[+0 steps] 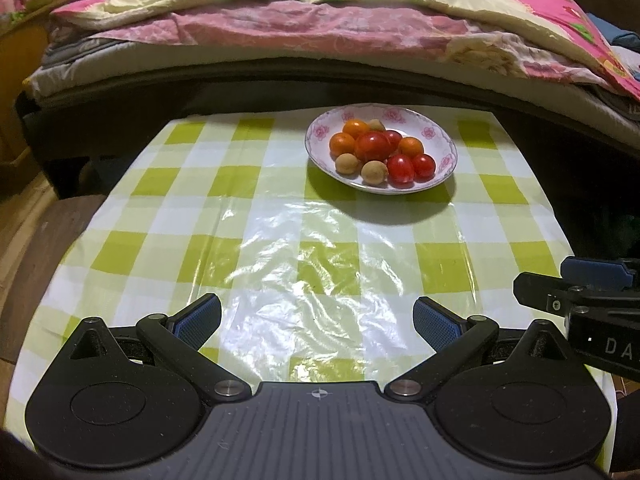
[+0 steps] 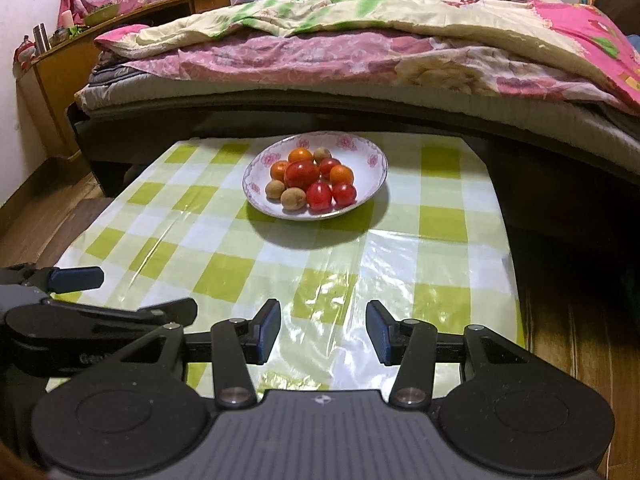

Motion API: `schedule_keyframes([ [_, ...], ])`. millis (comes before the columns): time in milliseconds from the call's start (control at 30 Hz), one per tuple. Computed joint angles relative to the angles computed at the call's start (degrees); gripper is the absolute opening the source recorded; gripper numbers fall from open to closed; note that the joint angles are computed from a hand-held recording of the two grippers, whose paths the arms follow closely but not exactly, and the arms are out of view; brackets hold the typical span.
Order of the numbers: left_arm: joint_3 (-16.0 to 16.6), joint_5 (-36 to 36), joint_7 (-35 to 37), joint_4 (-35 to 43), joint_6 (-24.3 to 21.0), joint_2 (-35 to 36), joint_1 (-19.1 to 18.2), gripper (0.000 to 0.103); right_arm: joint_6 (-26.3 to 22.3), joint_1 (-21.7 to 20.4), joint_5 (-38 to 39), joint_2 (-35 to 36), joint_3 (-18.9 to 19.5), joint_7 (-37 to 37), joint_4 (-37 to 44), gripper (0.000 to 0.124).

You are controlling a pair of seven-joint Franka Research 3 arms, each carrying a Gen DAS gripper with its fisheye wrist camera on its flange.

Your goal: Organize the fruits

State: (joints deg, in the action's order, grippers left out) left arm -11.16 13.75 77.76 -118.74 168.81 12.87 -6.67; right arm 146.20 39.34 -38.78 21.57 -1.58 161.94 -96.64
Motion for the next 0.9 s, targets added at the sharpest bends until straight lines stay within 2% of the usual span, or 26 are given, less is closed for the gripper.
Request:
schedule_keyframes([
  [167,-0.89,-1.41,1.83,-0.54,-0.25,-0.26,0.65,0.103,0.58,-0.14,1.07,0.01,0.39,-0.39,-0.31,0.050],
  [267,-0.08,-0.12,1.05,-0.59,-0.58,-0.34,-0.09,0.103,0.51,0.00,2.01,0.09,0.63,-1.01,-0.39,0.050],
  [900,-0.35,-1.23,2.84,-1.08,-1.71,-0.45,0.23,0.103,-0.73,0.25,5.61,0.34,0.91,-2.91,-0.47,0.050],
])
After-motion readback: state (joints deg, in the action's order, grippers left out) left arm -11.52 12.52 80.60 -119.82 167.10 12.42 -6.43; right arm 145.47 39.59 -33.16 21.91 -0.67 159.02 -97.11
